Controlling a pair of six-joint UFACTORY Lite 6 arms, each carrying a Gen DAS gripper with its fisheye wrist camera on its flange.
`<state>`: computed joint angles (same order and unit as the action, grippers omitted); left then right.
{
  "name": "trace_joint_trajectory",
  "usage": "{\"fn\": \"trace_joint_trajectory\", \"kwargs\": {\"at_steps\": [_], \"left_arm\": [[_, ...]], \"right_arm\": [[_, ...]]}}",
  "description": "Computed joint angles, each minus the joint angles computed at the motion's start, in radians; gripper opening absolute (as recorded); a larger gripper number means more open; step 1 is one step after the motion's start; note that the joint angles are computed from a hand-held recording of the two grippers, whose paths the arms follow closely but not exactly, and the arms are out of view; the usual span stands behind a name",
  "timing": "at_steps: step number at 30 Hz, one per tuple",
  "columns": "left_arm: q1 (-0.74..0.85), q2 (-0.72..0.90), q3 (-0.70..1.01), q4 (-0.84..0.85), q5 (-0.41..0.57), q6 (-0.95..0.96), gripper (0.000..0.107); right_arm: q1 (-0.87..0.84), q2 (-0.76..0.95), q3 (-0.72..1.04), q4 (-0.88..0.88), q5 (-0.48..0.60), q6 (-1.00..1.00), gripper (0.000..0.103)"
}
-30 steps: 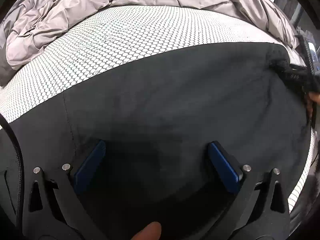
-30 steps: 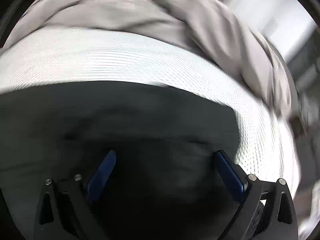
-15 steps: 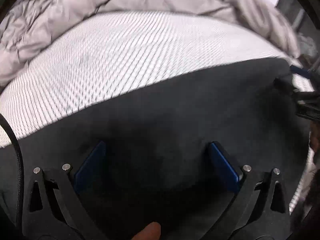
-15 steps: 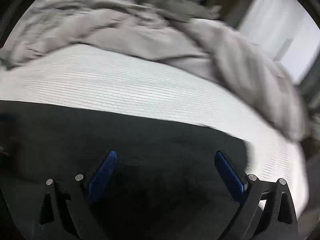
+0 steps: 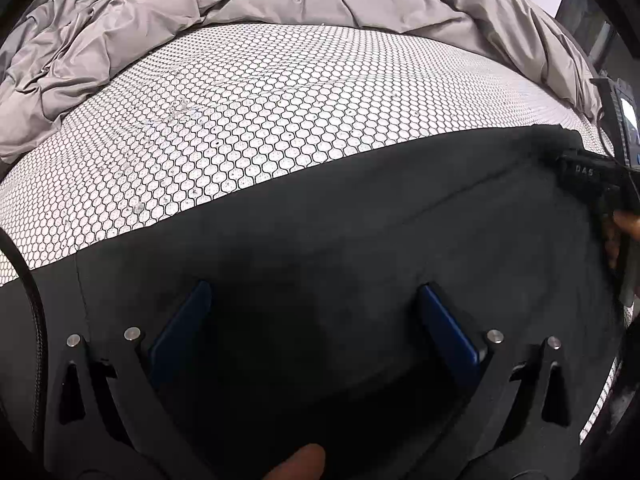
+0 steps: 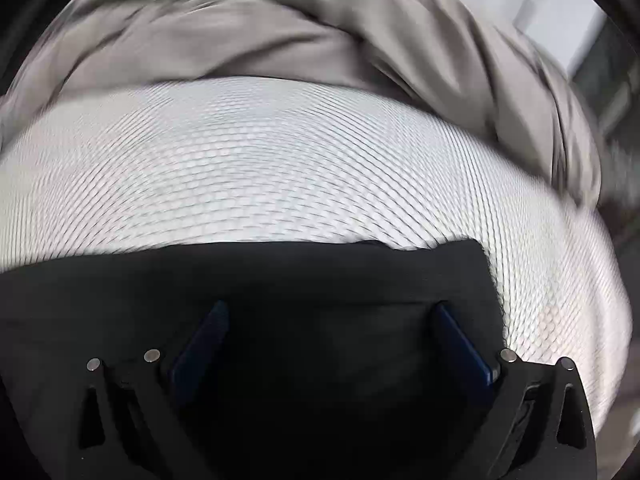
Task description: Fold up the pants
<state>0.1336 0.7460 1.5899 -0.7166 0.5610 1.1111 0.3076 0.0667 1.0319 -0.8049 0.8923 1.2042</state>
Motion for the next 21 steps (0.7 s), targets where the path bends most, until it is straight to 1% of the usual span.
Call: {"fn": "trace_joint_trajectory", "kwargs": {"at_steps": [1,2,4,5,6,7,8,9,10,11,13,14,15,16,17,19,20,21], "left_arm": [[-0.001,-0.003,-0.005,0.000,-0.004,0.001,0.103],[0.000,-0.006,-0.005,0.003,-0.001,-0.003,0.103],[0.002,-0.016,0.007,0.053,0.014,-0.067,0.102],[0.002,-0.034,-0.001,0.071,0.020,-0.089,0.102],[0.006,-0.063,-0.022,0.063,0.029,-0.081,0.102],[0.013,-0.111,-0.067,0.022,0.035,-0.031,0.102],[0.017,-0.181,-0.138,-0.023,0.037,0.031,0.102],[0.016,-0.232,-0.193,-0.051,0.039,0.074,0.102],[0.014,-0.299,-0.278,-0.110,0.044,0.152,0.102],[0.013,-0.326,-0.322,-0.138,0.054,0.192,0.102],[-0.002,-0.344,-0.380,-0.108,0.085,0.203,0.102],[-0.016,-0.334,-0.395,-0.058,0.076,0.170,0.102],[-0.025,-0.337,-0.416,-0.040,0.041,0.163,0.102],[-0.027,-0.344,-0.442,-0.046,-0.002,0.185,0.102],[-0.019,-0.346,-0.450,-0.056,-0.014,0.212,0.103],[0.003,-0.340,-0.439,-0.059,0.010,0.213,0.102],[0.009,-0.337,-0.434,-0.054,0.012,0.207,0.103],[0.013,-0.334,-0.432,-0.053,0.011,0.207,0.103]], "right_arm": [[0.013,-0.004,0.003,-0.002,0.018,-0.003,0.101],[0.039,-0.002,0.018,-0.008,0.059,-0.002,0.101],[0.132,-0.025,0.042,-0.016,0.151,0.021,0.101],[0.180,-0.058,0.045,-0.011,0.167,0.018,0.101],[0.207,-0.077,0.055,0.000,0.160,0.000,0.101],[0.237,-0.099,0.052,0.016,0.151,-0.003,0.101],[0.251,-0.119,0.041,0.048,0.105,-0.015,0.101],[0.263,-0.129,0.031,0.109,0.034,-0.052,0.101],[0.283,-0.122,0.034,0.156,-0.005,-0.087,0.101],[0.301,-0.109,0.031,0.197,-0.045,-0.133,0.101],[0.346,-0.064,0.024,0.236,-0.094,-0.221,0.101],[0.360,-0.043,0.013,0.252,-0.087,-0.248,0.101],[0.358,-0.048,-0.011,0.253,-0.089,-0.257,0.101],[0.355,-0.094,-0.070,0.251,-0.094,-0.249,0.101],[0.352,-0.151,-0.121,0.243,-0.081,-0.225,0.101],[0.334,-0.297,-0.230,0.192,0.028,-0.153,0.101],[0.309,-0.394,-0.304,0.158,0.088,-0.129,0.099],[0.283,-0.460,-0.351,0.157,0.108,-0.128,0.101]]}}
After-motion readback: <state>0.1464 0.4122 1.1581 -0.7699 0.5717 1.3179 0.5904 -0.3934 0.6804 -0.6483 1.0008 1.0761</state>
